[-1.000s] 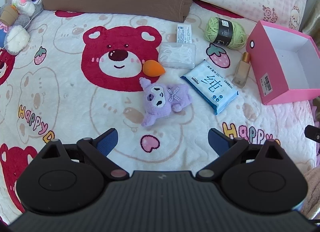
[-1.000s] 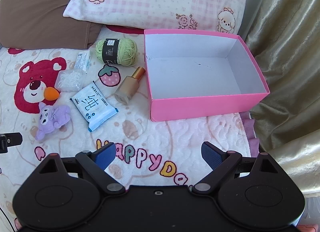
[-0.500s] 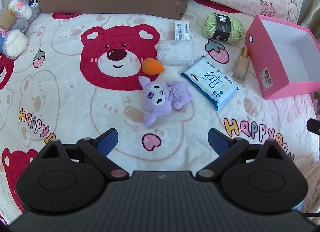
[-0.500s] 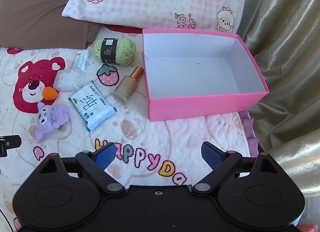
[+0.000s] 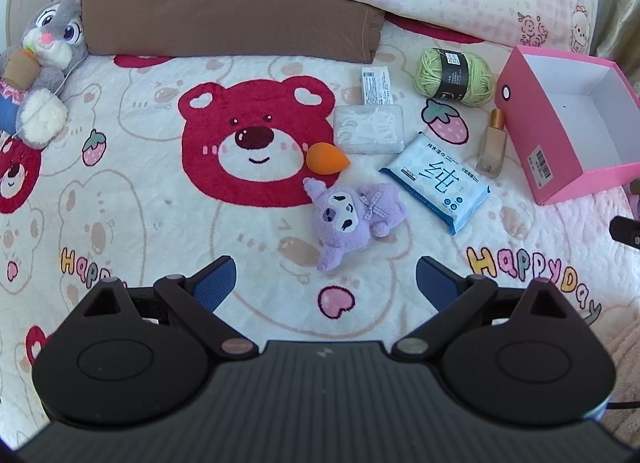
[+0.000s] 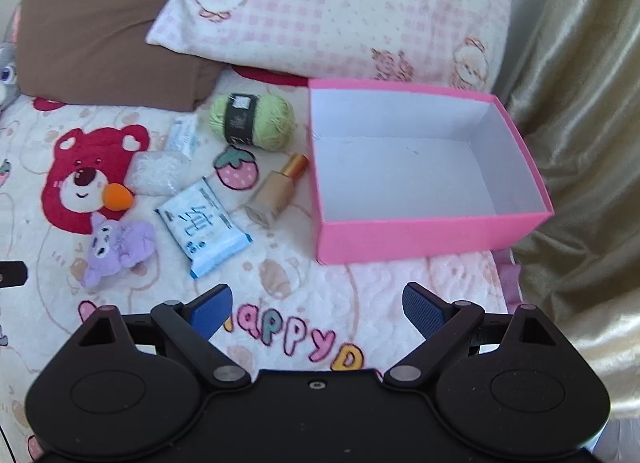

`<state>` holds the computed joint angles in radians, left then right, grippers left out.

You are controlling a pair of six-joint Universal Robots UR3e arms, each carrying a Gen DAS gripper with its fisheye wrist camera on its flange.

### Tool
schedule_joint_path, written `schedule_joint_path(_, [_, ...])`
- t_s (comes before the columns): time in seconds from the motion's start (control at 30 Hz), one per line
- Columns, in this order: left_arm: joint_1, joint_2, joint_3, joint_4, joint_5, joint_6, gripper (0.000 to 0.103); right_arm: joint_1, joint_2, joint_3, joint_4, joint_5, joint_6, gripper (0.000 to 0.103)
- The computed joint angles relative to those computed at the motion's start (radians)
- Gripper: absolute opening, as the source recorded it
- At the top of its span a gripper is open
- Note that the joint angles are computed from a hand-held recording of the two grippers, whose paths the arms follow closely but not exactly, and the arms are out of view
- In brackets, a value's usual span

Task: Organize objects
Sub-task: 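Move the left tool toward the purple plush toy, then close the left gripper on the purple plush toy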

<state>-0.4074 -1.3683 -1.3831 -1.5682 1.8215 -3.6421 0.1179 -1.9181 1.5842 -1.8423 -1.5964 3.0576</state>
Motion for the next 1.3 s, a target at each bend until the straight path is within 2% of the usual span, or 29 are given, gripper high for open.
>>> schedule_joint_path(0.07, [0.02,0.008,-0.022,0.01,0.0,0.048,0.098,0.013,-0.008,0.059,-0.118,0.068,-0.063,0.094])
schedule_joint_path(0.13, [0.048,0.032,-0.076,0.055,-0.006,0.087,0.098,0.044,0.013,0.107,-0.238,0.103,-0.077,0.094])
schedule_joint_path(0.2, [0.098,0.093,-0.189,0.183,-0.038,0.109,0.098,0.066,0.05,0.155,-0.354,0.148,-0.089,0.094])
schedule_joint_path(0.27, [0.128,0.145,-0.31,0.329,-0.035,0.097,0.098,0.088,0.15,0.11,-0.326,0.204,-0.137,0.094])
schedule_joint_path(0.37, [0.173,0.166,-0.415,0.454,-0.059,0.124,0.098,0.098,0.264,0.089,-0.324,0.302,-0.167,0.093])
schedule_joint_path(0.47, [0.256,0.175,-0.504,0.531,-0.164,0.153,0.098,0.129,0.334,0.134,-0.434,0.34,-0.155,0.093])
schedule_joint_path(0.6, [0.362,0.145,-0.589,0.575,-0.304,0.182,0.097,0.11,0.449,0.187,-0.595,0.463,-0.178,0.093])
schedule_joint_path(0.77, [0.446,0.078,-0.708,0.708,-0.398,0.202,0.094,0.133,0.599,0.166,-0.702,0.461,-0.112,0.09])
schedule_joint_path(0.87, [0.474,0.035,-0.75,0.757,-0.406,0.114,0.093,0.151,0.642,0.157,-0.729,0.439,-0.111,0.087])
schedule_joint_path(0.93, [0.495,0.027,-0.796,0.817,-0.437,0.117,0.093,0.155,0.662,0.148,-0.726,0.452,-0.134,0.085])
schedule_joint_path(0.97, [0.497,0.019,-0.811,0.841,-0.448,0.125,0.091,0.155,0.67,0.142,-0.723,0.466,-0.156,0.085])
schedule_joint_path(1.0, [0.496,0.015,-0.827,0.869,-0.461,0.133,0.085,0.158,0.674,0.141,-0.726,0.469,-0.166,0.085])
schedule_joint_path(1.07, [0.513,0.027,-0.87,0.929,-0.525,0.146,0.064,0.167,0.69,0.132,-0.741,0.451,-0.172,0.083])
schedule_joint_path(1.1, [0.527,0.032,-0.881,0.94,-0.563,0.149,0.047,0.164,0.699,0.129,-0.746,0.459,-0.178,0.082])
schedule_joint_path(1.13, [0.531,0.036,-0.882,0.94,-0.584,0.146,0.038,0.158,0.703,0.133,-0.755,0.471,-0.181,0.08])
schedule_joint_path(1.3, [0.488,0.039,-0.859,0.936,-0.557,0.135,0.037,0.15,0.667,0.164,-0.752,0.479,-0.194,0.071])
